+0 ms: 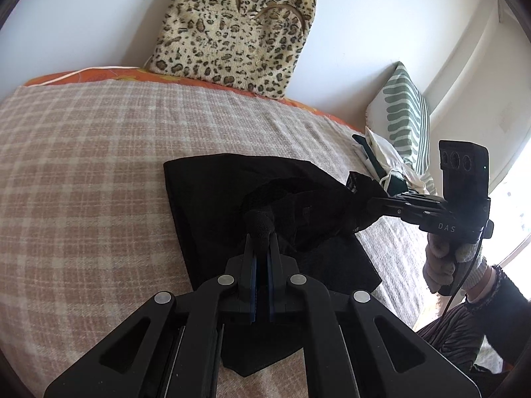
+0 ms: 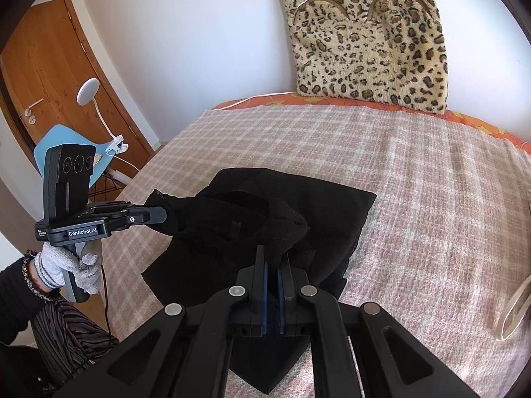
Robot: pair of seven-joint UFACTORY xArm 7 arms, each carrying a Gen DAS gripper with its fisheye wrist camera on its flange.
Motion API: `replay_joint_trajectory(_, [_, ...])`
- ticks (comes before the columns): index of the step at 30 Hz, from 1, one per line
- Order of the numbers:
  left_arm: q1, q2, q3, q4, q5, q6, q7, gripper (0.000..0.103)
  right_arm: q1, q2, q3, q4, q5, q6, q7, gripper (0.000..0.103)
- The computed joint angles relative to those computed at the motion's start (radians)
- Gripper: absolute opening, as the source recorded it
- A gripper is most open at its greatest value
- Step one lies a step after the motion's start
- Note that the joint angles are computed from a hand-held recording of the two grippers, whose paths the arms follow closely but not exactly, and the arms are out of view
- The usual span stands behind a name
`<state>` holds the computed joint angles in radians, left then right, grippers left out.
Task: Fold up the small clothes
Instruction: 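Open both tools and release the folded shirt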
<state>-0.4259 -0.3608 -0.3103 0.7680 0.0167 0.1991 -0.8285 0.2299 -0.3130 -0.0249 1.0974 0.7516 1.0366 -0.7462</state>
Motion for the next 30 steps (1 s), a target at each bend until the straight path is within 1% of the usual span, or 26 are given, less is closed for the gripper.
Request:
replay_joint_trajectory(4, [-0.027,-0.018,0.004,-0.026,0.0,0.014,0.029,0.003,0.003,-0.06,-0.004,-0.066,-0.009,-0.029,-0.056,0.003])
replay_joint_trajectory(5, [-0.05,-0.019,0.021,-0.032,-0.017,0.014,0.051,0.003,0.006,-0.077,-0.004,-0.082,-0.02,-0.034,-0.068,0.007])
replay_joint_trajectory(6, [-0.062,-0.025,0.027,-0.04,-0.029,0.025,0.062,0.004,0.007,-0.094,-0.003,-0.097,-0.036,-0.037,-0.078,0.007])
replay_joint_trajectory(7, [-0.074,-0.034,0.034,-0.045,-0.042,0.044,0.072,0.008,0.011,-0.112,-0.008,-0.113,-0.044,-0.036,-0.092,0.009])
replay_joint_trajectory(9, [-0.097,-0.056,0.047,-0.061,-0.073,0.079,0.093,0.013,0.014,-0.146,-0.02,-0.141,-0.065,-0.025,-0.106,0.02])
replay_joint_trajectory(10, [-0.104,-0.074,0.047,-0.077,-0.083,0.082,0.099,0.013,0.017,-0.165,-0.032,-0.152,-0.067,-0.007,-0.115,0.028])
replay_joint_trajectory(12, [-0.112,-0.117,0.038,-0.104,-0.094,0.098,0.101,0.013,0.015,-0.214,-0.043,-0.179,-0.085,0.005,-0.129,0.028])
replay_joint_trajectory(14, [-0.092,-0.159,0.008,-0.117,-0.078,0.117,0.081,0.013,0.015,-0.254,-0.057,-0.198,-0.093,0.01,-0.132,0.028])
replay_joint_trajectory(15, [-0.079,-0.176,-0.01,-0.119,-0.066,0.121,0.066,0.013,0.017,-0.268,-0.066,-0.202,-0.087,0.014,-0.126,0.029])
replay_joint_trajectory(16, [-0.076,-0.182,-0.015,-0.117,-0.059,0.119,0.065,0.014,0.019,-0.277,-0.074,-0.202,-0.079,0.019,-0.115,0.032])
replay_joint_trajectory(17, [-0.061,-0.186,-0.031,-0.109,-0.041,0.126,0.057,0.014,0.022,-0.284,-0.078,-0.204,-0.071,0.018,-0.108,0.035])
replay_joint_trajectory(18, [-0.039,-0.184,-0.055,-0.094,-0.014,0.137,0.048,0.014,0.026,-0.289,-0.076,-0.206,-0.068,0.011,-0.103,0.036])
replay_joint_trajectory(20, [-0.002,-0.16,-0.102,-0.046,0.055,0.176,0.044,0.021,0.033,-0.288,-0.063,-0.207,-0.076,0.002,-0.084,0.038])
replay_joint_trajectory(22, [0.032,-0.12,-0.152,0.006,0.131,0.217,0.037,0.035,0.04,-0.287,-0.045,-0.213,-0.098,0.003,-0.066,0.038])
replay_joint_trajectory(23, [0.039,-0.095,-0.165,0.029,0.164,0.231,0.041,0.036,0.043,-0.293,-0.033,-0.223,-0.117,-0.003,-0.064,0.038])
replay_joint_trajectory(24, [0.039,-0.069,-0.176,0.052,0.196,0.249,0.049,0.037,0.046,-0.305,-0.018,-0.237,-0.14,-0.015,-0.068,0.038])
replay_joint_trajectory(26, [0.015,-0.024,-0.172,0.082,0.231,0.283,0.081,0.037,0.062,-0.329,0.0,-0.268,-0.186,-0.03,-0.096,0.038])
replay_joint_trajectory(29, [0.017,0.017,-0.182,0.108,0.297,0.345,0.042,0.037,0.079,-0.356,0.025,-0.31,-0.243,-0.079,-0.113,0.038])
replay_joint_trajectory(30, [0.011,0.023,-0.174,0.107,0.309,0.348,0.031,0.037,0.083,-0.361,0.035,-0.322,-0.261,-0.104,-0.113,0.038])
